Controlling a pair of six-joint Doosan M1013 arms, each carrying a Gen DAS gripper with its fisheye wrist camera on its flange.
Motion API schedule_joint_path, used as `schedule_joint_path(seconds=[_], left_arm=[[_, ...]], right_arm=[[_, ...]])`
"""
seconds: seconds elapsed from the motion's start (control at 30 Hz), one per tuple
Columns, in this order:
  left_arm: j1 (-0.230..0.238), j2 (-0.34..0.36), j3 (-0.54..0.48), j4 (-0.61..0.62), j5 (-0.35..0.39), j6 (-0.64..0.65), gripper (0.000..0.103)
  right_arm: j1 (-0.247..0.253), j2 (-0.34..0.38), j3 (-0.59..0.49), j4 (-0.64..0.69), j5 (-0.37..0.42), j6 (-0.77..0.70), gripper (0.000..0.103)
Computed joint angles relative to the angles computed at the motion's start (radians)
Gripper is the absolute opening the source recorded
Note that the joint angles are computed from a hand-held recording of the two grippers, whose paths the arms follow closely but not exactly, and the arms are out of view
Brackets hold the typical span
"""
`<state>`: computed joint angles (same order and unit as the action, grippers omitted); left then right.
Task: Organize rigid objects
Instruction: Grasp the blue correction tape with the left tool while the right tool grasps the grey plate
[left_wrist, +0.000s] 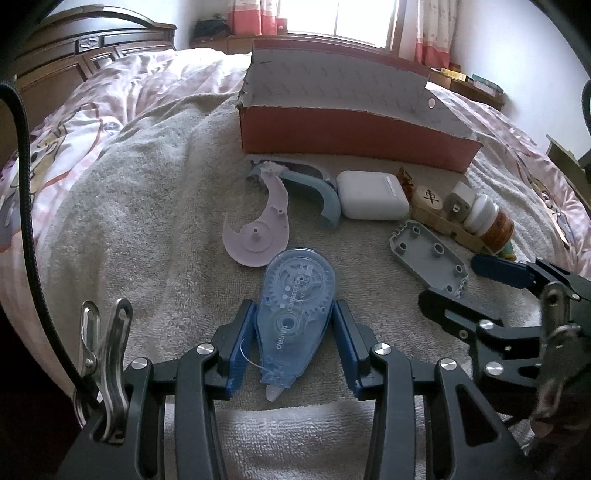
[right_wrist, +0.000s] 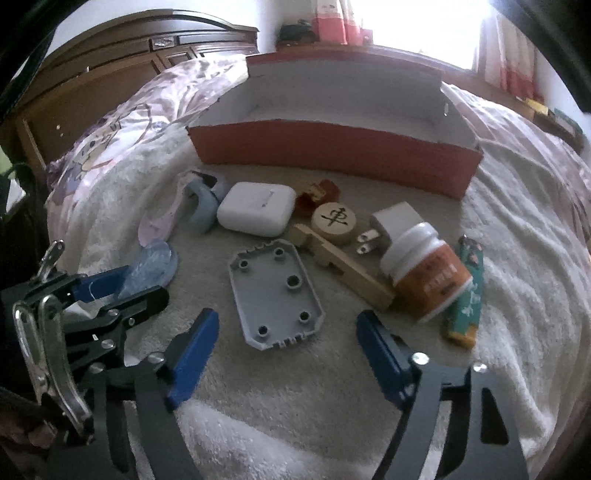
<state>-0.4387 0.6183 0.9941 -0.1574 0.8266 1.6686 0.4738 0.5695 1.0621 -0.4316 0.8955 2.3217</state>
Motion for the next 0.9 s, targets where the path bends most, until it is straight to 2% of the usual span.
schedule_joint_path(seconds=[0.2, 0.33, 0.73, 0.9], left_arm=[[0.0, -0.001, 0.001, -0.002, -0.001, 0.001, 0.043], [0.0, 0.0, 0.001, 0.0, -0.001, 0.0, 0.043], [0.0, -0.001, 0.002, 0.004, -0.003, 0.003, 0.043], [0.001, 0.001, 0.0, 0.004, -0.004, 0.009, 0.043]], right_arm=[[0.0, 0.011, -0.015, -0.011, 0.003, -0.005, 0.067], [-0.001, 0.007, -0.008, -0.019, -0.002, 0.004, 0.052], [-0.003, -0.03, 0.041, 0.049, 0.0, -0.007, 0.05], [-0.005, -0.022, 0.035, 0.034, -0.018, 0.004, 0.056]])
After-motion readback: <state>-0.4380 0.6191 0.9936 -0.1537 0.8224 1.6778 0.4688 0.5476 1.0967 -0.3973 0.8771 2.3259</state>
